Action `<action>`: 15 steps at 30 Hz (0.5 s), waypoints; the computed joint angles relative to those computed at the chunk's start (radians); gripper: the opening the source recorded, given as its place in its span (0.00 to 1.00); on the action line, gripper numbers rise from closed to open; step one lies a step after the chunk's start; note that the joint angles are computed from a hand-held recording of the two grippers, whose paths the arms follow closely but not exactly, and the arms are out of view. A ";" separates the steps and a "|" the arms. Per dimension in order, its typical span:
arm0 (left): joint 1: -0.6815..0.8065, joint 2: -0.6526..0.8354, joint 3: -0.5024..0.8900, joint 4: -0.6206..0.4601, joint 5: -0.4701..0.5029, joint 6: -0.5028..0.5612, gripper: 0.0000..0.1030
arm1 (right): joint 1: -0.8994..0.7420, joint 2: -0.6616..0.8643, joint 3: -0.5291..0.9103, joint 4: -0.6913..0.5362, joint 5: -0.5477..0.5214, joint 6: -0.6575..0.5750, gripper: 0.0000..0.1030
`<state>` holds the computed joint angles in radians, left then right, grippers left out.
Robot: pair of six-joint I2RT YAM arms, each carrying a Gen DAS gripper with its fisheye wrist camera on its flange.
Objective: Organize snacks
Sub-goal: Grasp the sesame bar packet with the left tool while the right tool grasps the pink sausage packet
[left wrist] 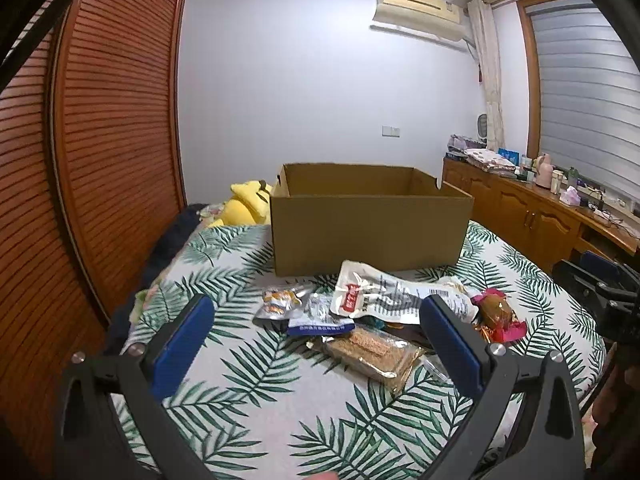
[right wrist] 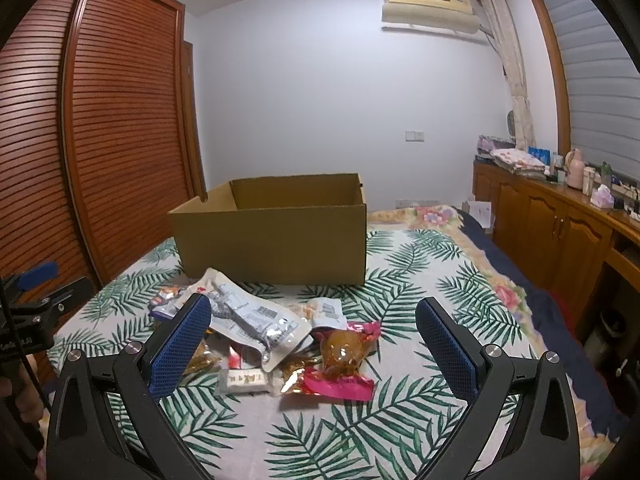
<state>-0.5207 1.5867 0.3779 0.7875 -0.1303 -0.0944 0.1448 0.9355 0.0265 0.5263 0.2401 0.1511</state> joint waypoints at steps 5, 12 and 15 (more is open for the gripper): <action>-0.015 0.114 0.039 0.035 0.003 -0.005 1.00 | -0.066 0.127 -0.020 0.124 -0.050 -0.009 1.00; -0.012 0.240 0.116 0.028 0.030 -0.014 1.00 | -0.193 0.365 -0.019 0.311 -0.166 -0.044 1.00; -0.007 0.280 0.160 -0.007 0.048 -0.010 1.00 | -0.265 0.458 0.000 0.349 -0.249 -0.075 1.00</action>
<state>-0.5276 1.8669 0.5380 0.7807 -0.0818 -0.1047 -0.1204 1.3936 0.0263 0.8750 -0.0085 0.0758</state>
